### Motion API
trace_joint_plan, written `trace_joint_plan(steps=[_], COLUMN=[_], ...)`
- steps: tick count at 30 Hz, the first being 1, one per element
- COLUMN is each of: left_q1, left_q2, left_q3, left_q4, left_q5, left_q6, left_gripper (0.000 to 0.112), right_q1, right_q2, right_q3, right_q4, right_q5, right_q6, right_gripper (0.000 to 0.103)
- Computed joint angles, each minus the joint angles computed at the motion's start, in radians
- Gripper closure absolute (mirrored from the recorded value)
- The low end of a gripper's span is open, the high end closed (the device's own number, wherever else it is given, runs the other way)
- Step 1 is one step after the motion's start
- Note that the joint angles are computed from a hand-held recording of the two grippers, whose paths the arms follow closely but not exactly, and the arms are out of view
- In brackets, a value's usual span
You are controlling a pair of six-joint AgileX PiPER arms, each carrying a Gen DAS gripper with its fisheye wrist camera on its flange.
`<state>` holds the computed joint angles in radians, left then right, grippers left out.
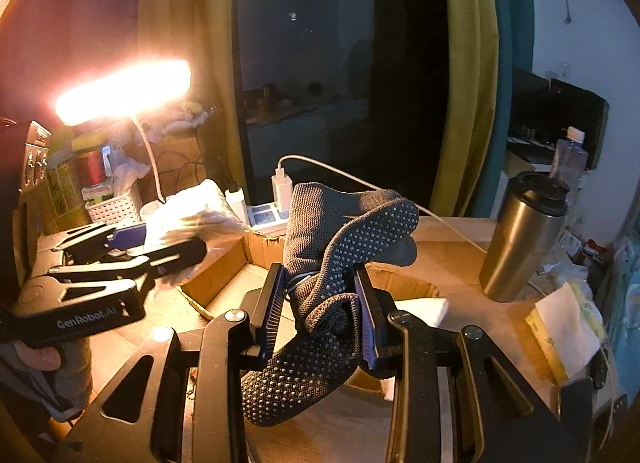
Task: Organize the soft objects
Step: 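Carry the cotton-swab bag with the left tool while the right tool carries the sock toward the box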
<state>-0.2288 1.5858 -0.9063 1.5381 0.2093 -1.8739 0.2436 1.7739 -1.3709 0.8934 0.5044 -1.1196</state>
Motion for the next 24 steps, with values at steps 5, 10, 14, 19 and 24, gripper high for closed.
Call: trace_joint_plan(steps=[5, 10, 14, 19, 24], left_q1=[0.025, 0.046, 0.059, 0.072, 0.083], left_q2=[0.067, 0.133, 0.181, 0.236, 0.281], left_q3=[-0.035, -0.069, -0.094, -0.126, -0.156], left_q4=[-0.023, -0.046, -0.119, -0.288, -0.528], left_q5=[-0.027, -0.052, -0.071, -0.084, -0.077], left_q6=[0.021, 0.038, 0.102, 0.265, 0.505], left_gripper=[0.057, 0.057, 0.057, 0.057, 0.057], right_q1=[0.01, 0.019, 0.025, 0.03, 0.027], right_q2=[0.068, 0.135, 0.189, 0.254, 0.339], right_q3=[-0.06, -0.126, -0.18, -0.243, -0.32], right_q4=[-0.022, -0.053, -0.084, -0.122, -0.149], right_q5=[0.023, 0.049, 0.075, 0.108, 0.157], right_q6=[0.021, 0.055, 0.089, 0.13, 0.184], right_gripper=[0.068, 0.068, 0.068, 0.068, 0.067])
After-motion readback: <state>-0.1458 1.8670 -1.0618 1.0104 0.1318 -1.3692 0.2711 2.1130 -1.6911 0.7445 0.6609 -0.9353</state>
